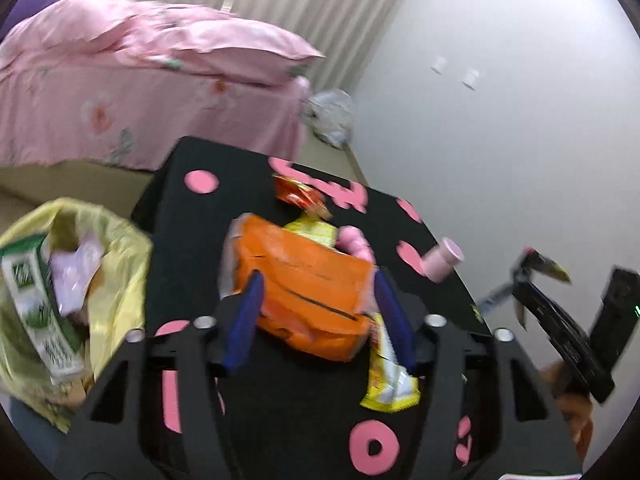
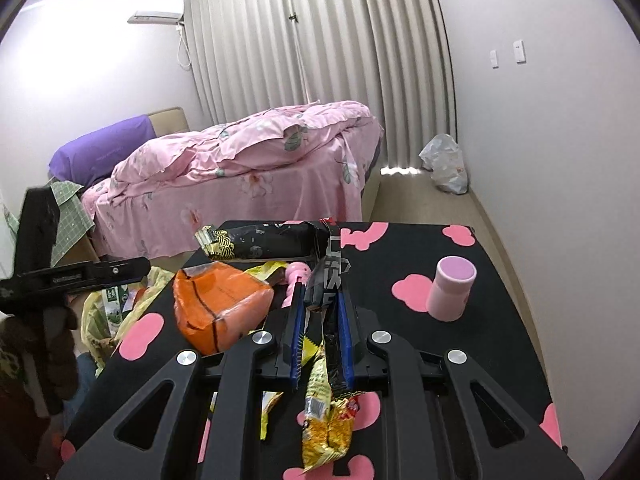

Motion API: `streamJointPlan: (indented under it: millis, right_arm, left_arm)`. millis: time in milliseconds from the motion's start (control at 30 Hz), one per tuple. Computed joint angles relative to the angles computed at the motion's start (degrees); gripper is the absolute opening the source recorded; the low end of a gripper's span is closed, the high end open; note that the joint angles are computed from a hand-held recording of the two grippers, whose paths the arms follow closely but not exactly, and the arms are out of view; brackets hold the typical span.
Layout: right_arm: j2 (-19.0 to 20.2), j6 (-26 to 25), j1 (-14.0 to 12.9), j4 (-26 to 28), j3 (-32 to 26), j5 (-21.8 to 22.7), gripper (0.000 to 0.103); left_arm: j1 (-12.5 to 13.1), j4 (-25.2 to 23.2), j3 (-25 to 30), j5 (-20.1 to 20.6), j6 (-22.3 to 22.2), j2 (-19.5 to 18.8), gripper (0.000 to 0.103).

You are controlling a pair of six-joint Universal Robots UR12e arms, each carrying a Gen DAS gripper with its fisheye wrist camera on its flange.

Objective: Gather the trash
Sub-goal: 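Lift the orange bag with the left gripper while the right gripper holds the black stick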

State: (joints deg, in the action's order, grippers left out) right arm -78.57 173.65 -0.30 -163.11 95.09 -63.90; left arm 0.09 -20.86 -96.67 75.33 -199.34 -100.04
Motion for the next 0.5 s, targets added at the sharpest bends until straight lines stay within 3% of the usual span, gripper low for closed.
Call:
streamJointPlan:
  millis: [100, 167, 267, 367, 400, 433, 467, 500]
  right_arm:
    - [-0.1, -0.8, 0.1, 0.5, 0.3, 0.1, 0.015]
    - [-0.1, -1.3, 0.1, 0.7, 0.4, -0.1, 0.015]
    - [0.2, -1.5, -0.1, 1.9, 0.5, 0.1, 0.015]
    - [0.5, -1.7, -0.1, 3.3, 0.6, 0.3, 0.015]
    - [0.5, -1.9, 0.0, 3.7, 0.6, 0.3, 0.015]
    - [0.5, -2.2, 0.0, 4.3, 0.7, 0.3, 0.015]
    - [0.5, -2.5, 0.1, 4.5, 0.7, 0.2, 0.015]
    - [0.5, -2.7, 0.2, 4.5, 0.8, 0.0, 0.015]
  left_arm:
    - [-0.2, -0.9, 0.3, 4.8, -3.5, -1.0, 0.059]
    - [0.0, -2.6, 1.2, 4.9, -4.7, -2.2, 0.059]
    - [-0.2, -4.8, 3.5, 7.1, -3.4, -4.3, 0.059]
    - [0.0, -11.7, 7.1, 7.1, -2.7, -7.0, 0.058]
    - [0.2, -12.7, 7.4, 5.9, -3.0, -7.3, 0.054]
    - [0.0, -11.3, 6.9, 6.6, -2.9, -7.1, 0.038]
    - [0.0, -10.8, 6.6, 6.3, -2.3, -6.9, 0.031]
    - [0.2, -10.7, 6.2, 5.0, -1.9, -6.5, 0.031]
